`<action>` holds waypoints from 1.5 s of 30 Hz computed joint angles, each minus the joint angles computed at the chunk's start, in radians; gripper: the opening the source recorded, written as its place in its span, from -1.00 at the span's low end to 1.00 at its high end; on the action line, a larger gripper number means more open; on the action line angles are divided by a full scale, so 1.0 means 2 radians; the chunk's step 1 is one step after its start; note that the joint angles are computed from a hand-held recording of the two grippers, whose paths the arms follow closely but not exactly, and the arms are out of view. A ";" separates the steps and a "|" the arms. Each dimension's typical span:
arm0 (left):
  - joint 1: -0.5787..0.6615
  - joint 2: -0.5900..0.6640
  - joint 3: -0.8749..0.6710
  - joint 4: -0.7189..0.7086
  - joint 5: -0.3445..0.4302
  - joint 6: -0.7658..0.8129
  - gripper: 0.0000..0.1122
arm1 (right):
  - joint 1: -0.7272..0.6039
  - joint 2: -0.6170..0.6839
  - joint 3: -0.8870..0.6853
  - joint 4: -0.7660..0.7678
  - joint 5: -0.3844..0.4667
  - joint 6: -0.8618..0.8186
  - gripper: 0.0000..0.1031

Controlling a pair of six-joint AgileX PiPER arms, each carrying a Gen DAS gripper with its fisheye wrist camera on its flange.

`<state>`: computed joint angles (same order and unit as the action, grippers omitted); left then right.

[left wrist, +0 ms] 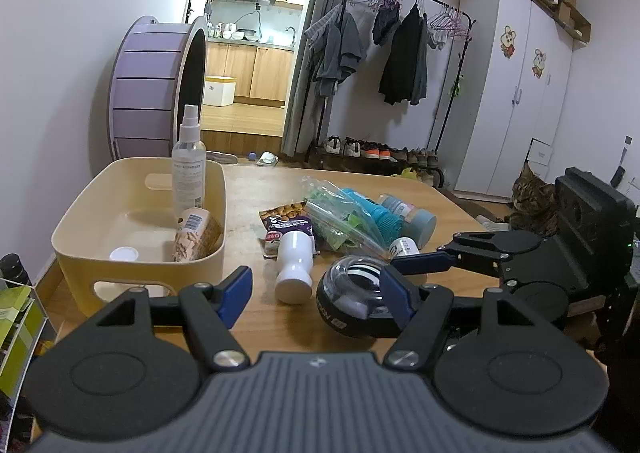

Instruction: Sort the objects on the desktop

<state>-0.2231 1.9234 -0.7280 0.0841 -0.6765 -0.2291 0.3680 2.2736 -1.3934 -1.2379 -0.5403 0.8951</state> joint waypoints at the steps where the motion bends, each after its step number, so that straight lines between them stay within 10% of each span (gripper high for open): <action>1: 0.001 -0.001 0.001 0.001 0.000 -0.001 0.23 | 0.000 0.001 0.000 0.007 -0.003 -0.005 0.51; 34: 0.039 -0.044 0.054 0.032 -0.015 -0.016 0.24 | 0.002 -0.010 -0.019 0.037 -0.015 0.054 0.36; 45: 0.050 -0.070 0.084 -0.070 -0.042 0.036 0.24 | 0.045 0.061 -0.214 -0.149 0.013 0.262 0.36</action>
<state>-0.1237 1.7829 -0.5593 -0.0558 -0.7602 -0.1568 0.4576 2.3949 -1.8208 -1.5367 -0.5138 1.4194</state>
